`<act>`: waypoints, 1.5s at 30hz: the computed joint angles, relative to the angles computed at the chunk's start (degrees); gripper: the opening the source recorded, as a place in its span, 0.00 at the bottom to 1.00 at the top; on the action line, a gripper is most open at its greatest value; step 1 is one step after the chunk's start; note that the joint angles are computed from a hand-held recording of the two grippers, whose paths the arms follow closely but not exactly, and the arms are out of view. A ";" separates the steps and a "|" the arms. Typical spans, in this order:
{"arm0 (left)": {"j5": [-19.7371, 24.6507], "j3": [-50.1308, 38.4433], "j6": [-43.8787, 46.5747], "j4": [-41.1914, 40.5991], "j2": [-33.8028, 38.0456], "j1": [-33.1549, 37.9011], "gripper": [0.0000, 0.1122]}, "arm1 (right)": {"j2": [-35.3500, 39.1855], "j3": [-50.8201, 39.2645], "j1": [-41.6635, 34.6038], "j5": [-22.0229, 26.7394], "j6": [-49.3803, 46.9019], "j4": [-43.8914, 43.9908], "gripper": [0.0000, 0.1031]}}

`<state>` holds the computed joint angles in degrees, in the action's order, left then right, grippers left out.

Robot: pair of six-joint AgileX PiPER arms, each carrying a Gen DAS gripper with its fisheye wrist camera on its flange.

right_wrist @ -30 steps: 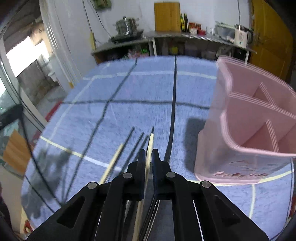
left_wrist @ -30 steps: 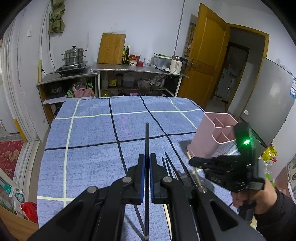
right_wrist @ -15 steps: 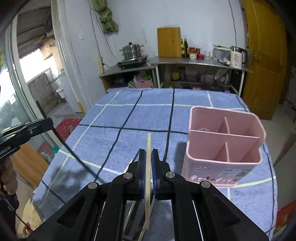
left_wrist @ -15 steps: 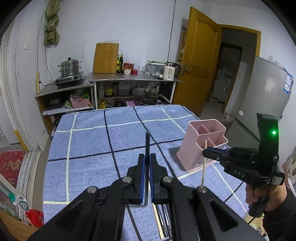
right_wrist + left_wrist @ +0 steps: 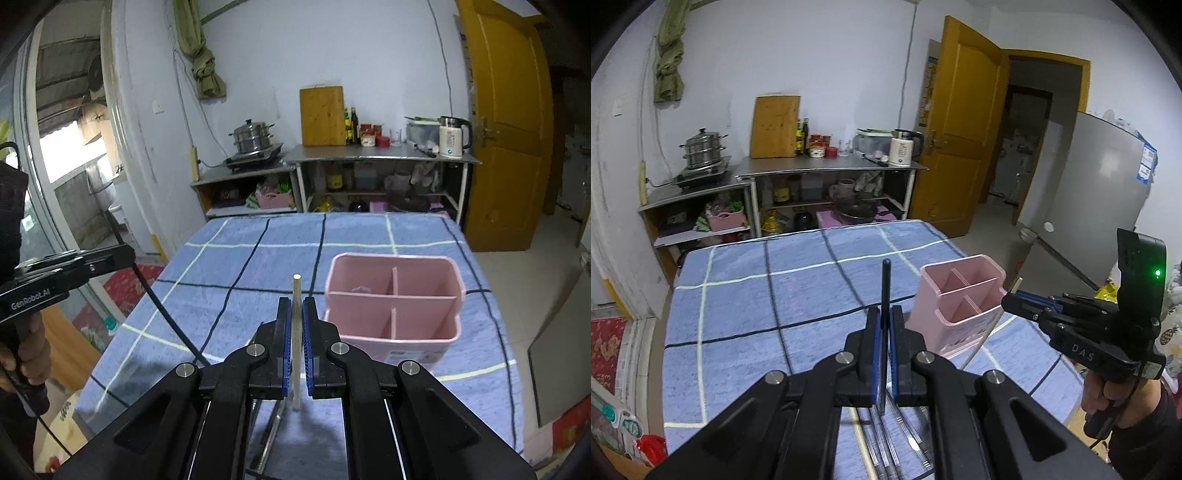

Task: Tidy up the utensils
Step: 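Carry the black chopstick with the left gripper while the right carries the wooden one to the basket, then open the left gripper over the basket while the right gripper releases its wooden chopstick there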

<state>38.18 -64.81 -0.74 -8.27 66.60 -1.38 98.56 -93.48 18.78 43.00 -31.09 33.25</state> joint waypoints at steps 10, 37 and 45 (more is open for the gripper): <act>1.94 -14.25 -1.89 -0.87 10.04 -6.34 0.04 | 1.52 -9.12 -5.30 2.85 1.37 0.74 0.06; -0.23 -25.85 -3.21 -2.63 30.13 -7.30 0.04 | 19.78 -25.11 -5.75 5.99 7.31 -3.24 0.06; -1.92 -24.27 -2.49 -3.41 30.60 -7.20 0.05 | 22.12 -27.20 -5.97 7.15 10.04 -5.56 0.06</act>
<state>36.26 -89.08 -3.23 -11.68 97.20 -8.58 120.68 -120.68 12.81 50.15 -21.05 27.69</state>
